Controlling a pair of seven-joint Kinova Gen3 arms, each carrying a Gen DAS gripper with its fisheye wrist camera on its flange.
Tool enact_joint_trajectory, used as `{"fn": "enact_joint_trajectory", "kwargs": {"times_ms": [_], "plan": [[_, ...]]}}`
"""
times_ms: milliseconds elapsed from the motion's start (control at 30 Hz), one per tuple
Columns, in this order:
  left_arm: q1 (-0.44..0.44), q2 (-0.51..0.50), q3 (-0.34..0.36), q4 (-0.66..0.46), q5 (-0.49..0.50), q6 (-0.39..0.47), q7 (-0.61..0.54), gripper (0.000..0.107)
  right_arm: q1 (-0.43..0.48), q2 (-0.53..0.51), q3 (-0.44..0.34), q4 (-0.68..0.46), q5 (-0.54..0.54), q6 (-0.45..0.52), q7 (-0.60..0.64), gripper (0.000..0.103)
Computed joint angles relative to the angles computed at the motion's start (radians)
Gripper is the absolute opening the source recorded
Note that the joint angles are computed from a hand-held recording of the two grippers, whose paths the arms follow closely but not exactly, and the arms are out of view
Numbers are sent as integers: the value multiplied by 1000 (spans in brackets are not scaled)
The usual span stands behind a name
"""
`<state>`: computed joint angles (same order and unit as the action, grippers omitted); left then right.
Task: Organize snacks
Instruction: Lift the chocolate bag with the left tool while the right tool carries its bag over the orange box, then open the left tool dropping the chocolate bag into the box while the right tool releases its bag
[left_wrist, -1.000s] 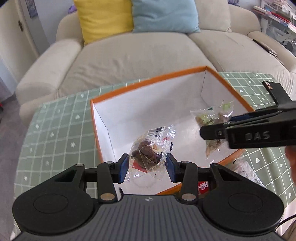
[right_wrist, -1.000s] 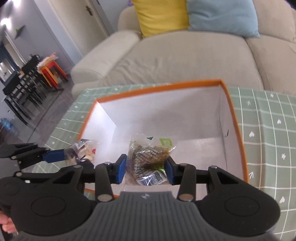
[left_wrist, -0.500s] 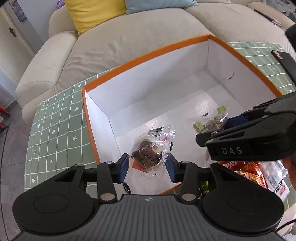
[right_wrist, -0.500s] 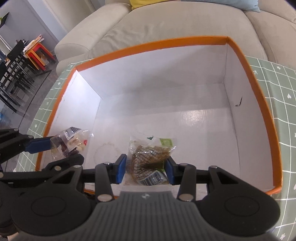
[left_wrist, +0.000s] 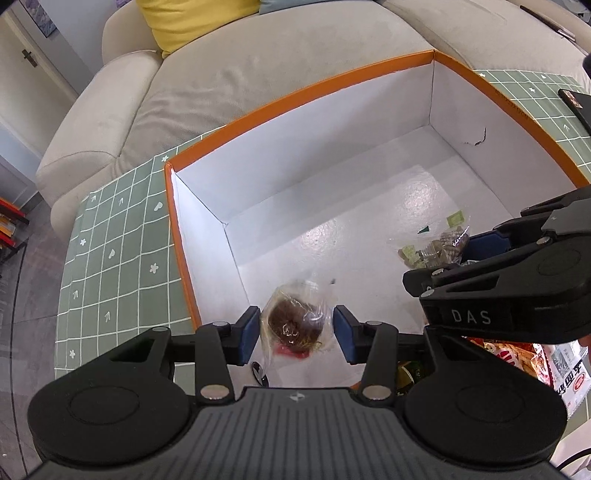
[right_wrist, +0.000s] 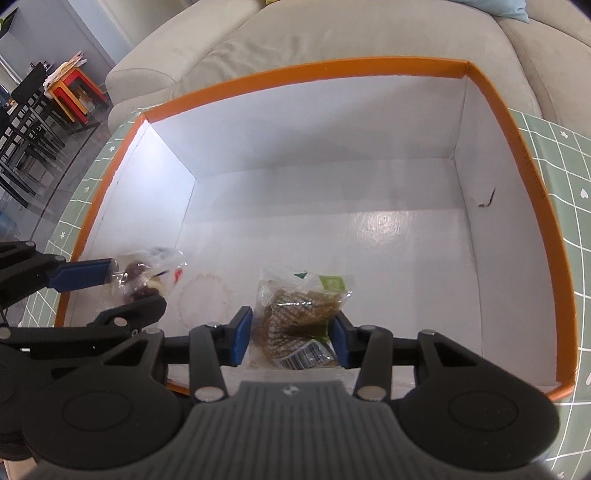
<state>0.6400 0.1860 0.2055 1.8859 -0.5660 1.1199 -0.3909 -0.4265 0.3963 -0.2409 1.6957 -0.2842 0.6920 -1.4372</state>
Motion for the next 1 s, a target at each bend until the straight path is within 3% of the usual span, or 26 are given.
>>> {"fn": "enact_joint_trajectory", "kwargs": {"times_ms": [167, 433, 700, 1000], "plan": [[17, 0, 5, -2, -18, 19, 21, 55, -15, -5, 9, -1, 14, -1, -22, 46], [38, -18, 18, -12, -49, 55, 33, 69, -2, -34, -3, 13, -4, -23, -21, 51], [69, -77, 65, 2, -90, 82, 97, 74, -39, -147, 19, 108, 60, -136, -54, 59], [128, -153, 158, 28, -188, 147, 335, 74, -18, -295, 33, 253, 86, -244, -123, 64]]}}
